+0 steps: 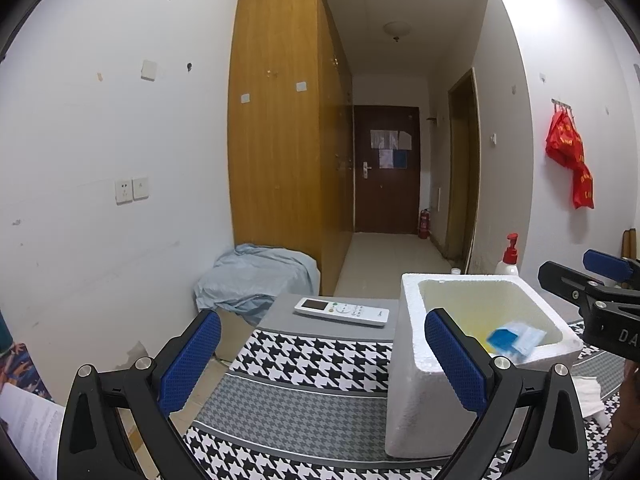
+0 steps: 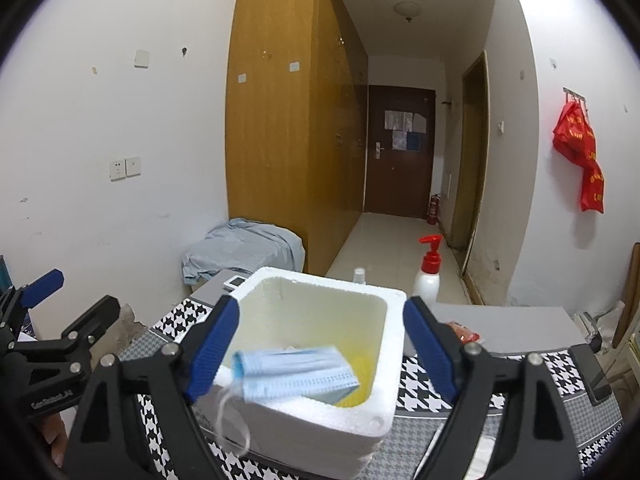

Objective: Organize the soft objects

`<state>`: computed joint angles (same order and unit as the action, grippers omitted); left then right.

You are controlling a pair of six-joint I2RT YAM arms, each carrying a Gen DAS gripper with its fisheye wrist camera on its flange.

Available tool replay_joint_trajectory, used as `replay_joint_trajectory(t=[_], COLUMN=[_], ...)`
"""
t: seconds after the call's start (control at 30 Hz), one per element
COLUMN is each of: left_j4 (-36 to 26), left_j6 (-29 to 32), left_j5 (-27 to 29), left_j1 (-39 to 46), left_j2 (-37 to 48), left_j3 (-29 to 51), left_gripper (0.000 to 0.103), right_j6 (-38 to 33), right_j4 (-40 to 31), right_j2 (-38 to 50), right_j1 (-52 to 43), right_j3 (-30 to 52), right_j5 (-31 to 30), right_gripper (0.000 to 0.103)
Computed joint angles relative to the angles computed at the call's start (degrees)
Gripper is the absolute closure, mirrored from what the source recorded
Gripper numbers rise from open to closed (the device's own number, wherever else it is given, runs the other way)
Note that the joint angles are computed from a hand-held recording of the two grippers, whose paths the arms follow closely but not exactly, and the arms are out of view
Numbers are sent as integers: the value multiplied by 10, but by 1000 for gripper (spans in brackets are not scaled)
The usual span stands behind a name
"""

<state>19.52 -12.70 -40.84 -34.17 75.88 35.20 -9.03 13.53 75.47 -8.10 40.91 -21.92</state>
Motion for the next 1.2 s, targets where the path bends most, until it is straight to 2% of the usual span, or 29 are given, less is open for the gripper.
replay_joint_trajectory(t=[0.33,0.7,0.97,1.13,1.2], left_j4=[-13,-32,-39,-36,-36], left_j6=[-2,0,-4,-8,-10], left_j5=[-21,-40,-60,-83,-93], left_j1=[-30,-80,-142,-183,-201], left_j2=[-9,-13,2,19,29], left_j3=[2,18,40,57,66], left_gripper=[1,1,1,1,1], right_j6=[1,6,-3,-14,-17], right_j4=[3,-7,-25,-26,-22], right_j2=[-33,-92,-134,-155,-161], right_j1=[-25,-92,-170,-239,-269], right_j3=[-22,-59,-81,-96,-103], right_j5=[-15,-48,-94,-144,-163], right_gripper=[16,16,16,15,12])
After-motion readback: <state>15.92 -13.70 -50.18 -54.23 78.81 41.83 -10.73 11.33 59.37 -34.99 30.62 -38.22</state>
